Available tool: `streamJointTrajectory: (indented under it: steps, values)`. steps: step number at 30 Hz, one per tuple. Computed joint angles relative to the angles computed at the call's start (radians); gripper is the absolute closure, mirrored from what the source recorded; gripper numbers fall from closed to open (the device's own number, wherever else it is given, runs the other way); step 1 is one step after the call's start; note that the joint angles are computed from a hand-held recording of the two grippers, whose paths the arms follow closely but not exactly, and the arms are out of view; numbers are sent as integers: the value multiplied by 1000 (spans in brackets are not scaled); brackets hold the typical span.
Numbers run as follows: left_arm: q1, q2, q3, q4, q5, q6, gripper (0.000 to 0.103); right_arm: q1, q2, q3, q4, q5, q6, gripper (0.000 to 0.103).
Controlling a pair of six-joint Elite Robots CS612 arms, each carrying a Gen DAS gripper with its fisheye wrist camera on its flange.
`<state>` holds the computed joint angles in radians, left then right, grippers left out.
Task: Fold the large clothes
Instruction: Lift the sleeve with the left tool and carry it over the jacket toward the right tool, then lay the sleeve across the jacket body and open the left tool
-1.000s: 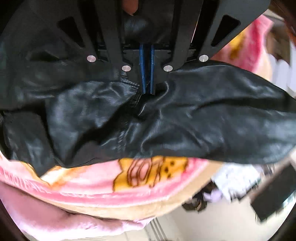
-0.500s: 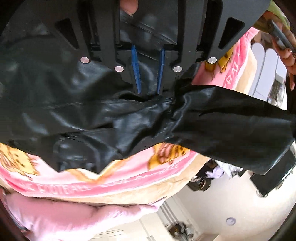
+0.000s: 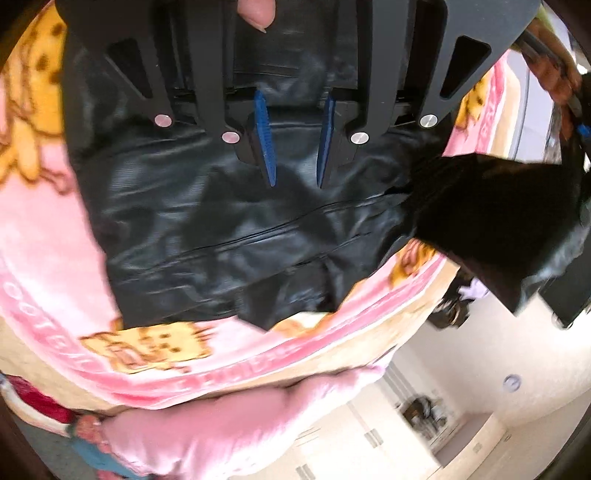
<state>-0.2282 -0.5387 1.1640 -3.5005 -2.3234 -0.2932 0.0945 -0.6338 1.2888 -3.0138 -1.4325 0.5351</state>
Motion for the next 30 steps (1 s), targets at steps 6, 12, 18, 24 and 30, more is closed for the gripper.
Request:
streamJointTrajectory:
  steps: [6, 12, 18, 24, 30]
  values:
    - [-24, -2, 8, 215, -31, 220, 101, -17, -32, 79, -75, -30, 56, 77]
    - [-36, 6, 0, 349, -46, 302, 101, -27, -47, 112, -88, -33, 94, 77]
    - [-50, -2, 9, 496, -34, 430, 95, -31, -48, 125, -113, -32, 114, 70]
    - [-58, -7, 3, 633, -34, 539, 76, -33, -48, 132, -117, -3, 128, 63]
    - [-77, -28, 27, 719, -3, 634, 41, -37, -53, 147, -121, 20, 165, 50]
